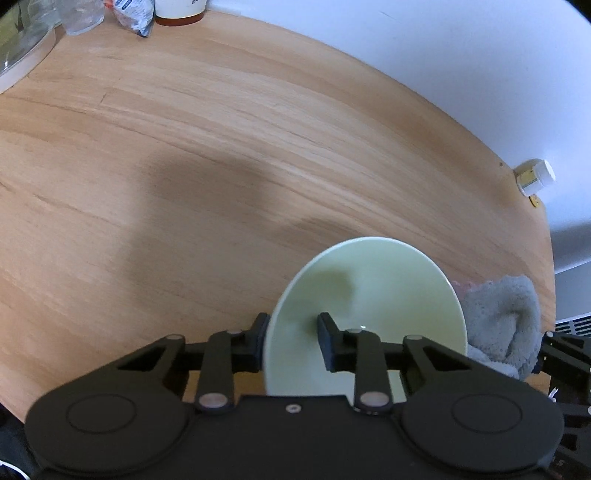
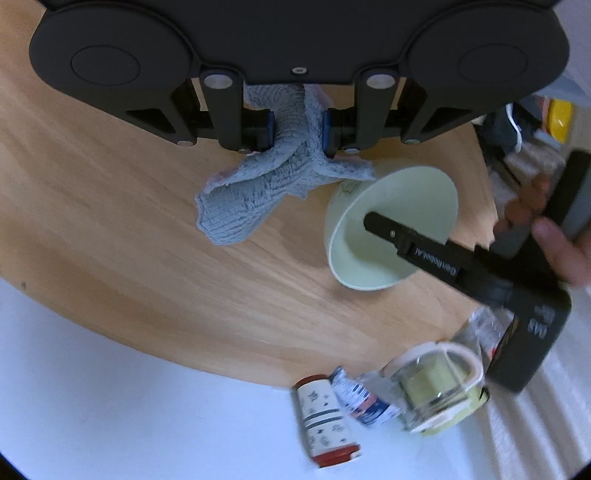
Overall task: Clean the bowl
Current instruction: 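Tilt the bowl with the left gripper while the right gripper wipes inside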
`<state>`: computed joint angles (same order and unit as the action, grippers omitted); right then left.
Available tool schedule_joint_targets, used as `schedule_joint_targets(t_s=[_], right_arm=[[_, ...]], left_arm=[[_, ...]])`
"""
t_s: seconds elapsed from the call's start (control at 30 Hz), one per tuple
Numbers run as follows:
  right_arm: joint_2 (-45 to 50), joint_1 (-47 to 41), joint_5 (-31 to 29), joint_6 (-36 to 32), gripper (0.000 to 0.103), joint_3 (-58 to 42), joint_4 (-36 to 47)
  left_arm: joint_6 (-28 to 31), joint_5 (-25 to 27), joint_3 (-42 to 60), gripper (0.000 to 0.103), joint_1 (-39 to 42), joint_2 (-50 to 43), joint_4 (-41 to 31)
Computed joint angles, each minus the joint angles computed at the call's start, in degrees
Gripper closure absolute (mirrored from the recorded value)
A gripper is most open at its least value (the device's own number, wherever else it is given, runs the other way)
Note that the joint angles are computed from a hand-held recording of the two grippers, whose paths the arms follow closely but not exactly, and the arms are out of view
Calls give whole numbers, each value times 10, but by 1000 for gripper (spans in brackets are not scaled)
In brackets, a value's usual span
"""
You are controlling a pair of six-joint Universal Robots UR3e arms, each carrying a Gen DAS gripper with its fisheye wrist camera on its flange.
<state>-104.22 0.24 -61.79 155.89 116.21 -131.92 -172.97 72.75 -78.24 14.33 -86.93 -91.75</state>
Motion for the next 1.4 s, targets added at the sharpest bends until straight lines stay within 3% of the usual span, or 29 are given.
schedule_joint_targets(t_s=[0.17,0.4,0.53,0.8,0.9,1.0,1.1,1.3,1.37,1.4], right_arm=[[-2,-15,7,-3,77,-3,8],[-20,-43,32,32,77,19,23],[-27,-41,22,54,77,21,20],[-97,-120,82,179,78,34,67],[-120,-157,128,250,79,40,57],[-96,-145,148,265,80,12,45],[-62,-109,134,289,80,-16,35],[-73,-79,126,264,81,-6,47],[-68,-63,113,235,81,-16,59],[-59,-28,78,191,82,-33,62]], left_arm=[[13,-39,-32,93,26,33,11],[-8,-58,-62,94,37,62,30],[9,-103,-82,93,70,79,24],[110,-256,-109,93,191,109,-104],[144,-273,-94,93,205,96,-139],[166,-293,-89,92,218,81,-161],[173,-312,-87,92,232,70,-172],[195,-338,-72,92,264,52,-217],[207,-342,-58,92,264,38,-229],[215,-341,-53,93,259,35,-229]])
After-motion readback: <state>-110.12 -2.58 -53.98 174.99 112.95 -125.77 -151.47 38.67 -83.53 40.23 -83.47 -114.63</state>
